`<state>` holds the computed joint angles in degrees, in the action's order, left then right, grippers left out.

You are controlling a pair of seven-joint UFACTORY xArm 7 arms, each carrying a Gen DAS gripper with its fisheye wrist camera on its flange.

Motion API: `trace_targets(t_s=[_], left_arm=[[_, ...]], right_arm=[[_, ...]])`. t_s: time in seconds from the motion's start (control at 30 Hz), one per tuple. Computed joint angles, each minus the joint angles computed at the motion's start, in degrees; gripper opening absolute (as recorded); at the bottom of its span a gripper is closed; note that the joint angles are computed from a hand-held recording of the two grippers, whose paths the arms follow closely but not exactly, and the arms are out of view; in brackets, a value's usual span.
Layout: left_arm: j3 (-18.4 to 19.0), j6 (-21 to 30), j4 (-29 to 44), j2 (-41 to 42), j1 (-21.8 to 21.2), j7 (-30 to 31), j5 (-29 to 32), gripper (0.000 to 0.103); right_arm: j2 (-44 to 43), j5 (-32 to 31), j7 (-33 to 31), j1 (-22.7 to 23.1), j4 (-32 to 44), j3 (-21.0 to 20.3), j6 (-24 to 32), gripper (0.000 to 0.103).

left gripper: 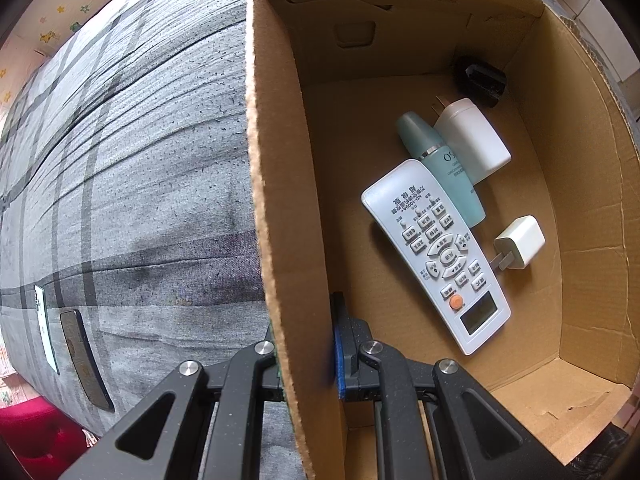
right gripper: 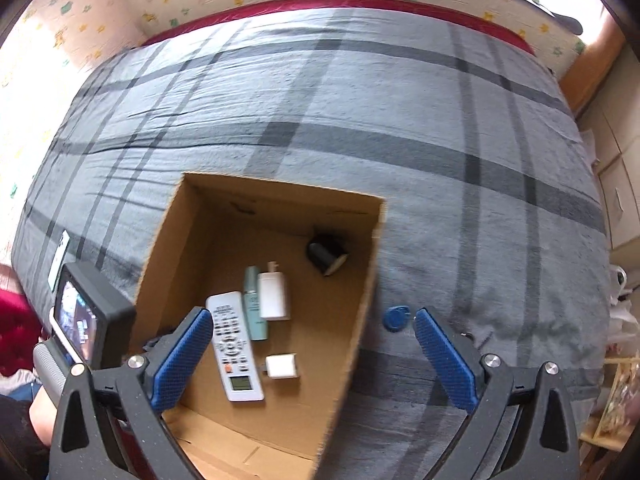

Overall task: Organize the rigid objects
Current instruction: 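Move the right gripper back out to the brass key ring on the bed, then lower the right gripper onto the key ring and close on its chain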

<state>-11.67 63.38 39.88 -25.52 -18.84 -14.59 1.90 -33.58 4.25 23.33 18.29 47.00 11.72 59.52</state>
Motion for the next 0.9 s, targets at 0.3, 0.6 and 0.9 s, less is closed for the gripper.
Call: trace_targets(t_s=[0.3, 0.6, 0.9], left_arm=[[0.0, 0.1, 0.1, 0.1, 0.0, 0.0, 0.1, 0.012], [0.1, 0.0, -0.1, 0.0, 0.0, -0.1, 0.0, 0.012], [0.2, 0.4, 0.3, 0.5, 0.1, 0.0, 0.0, 0.012]], right_arm=[[-3.9, -2.9, 1.7, -4.4, -4.6, -2.0, 3.2, 0.103], [-4.8, -4.9, 2.1, -8.2, -9.2, -3.8, 4.9, 0.103], [-2.6, -4.8, 1.9, -9.8, -14.2, -5.2, 3.5, 0.103]])
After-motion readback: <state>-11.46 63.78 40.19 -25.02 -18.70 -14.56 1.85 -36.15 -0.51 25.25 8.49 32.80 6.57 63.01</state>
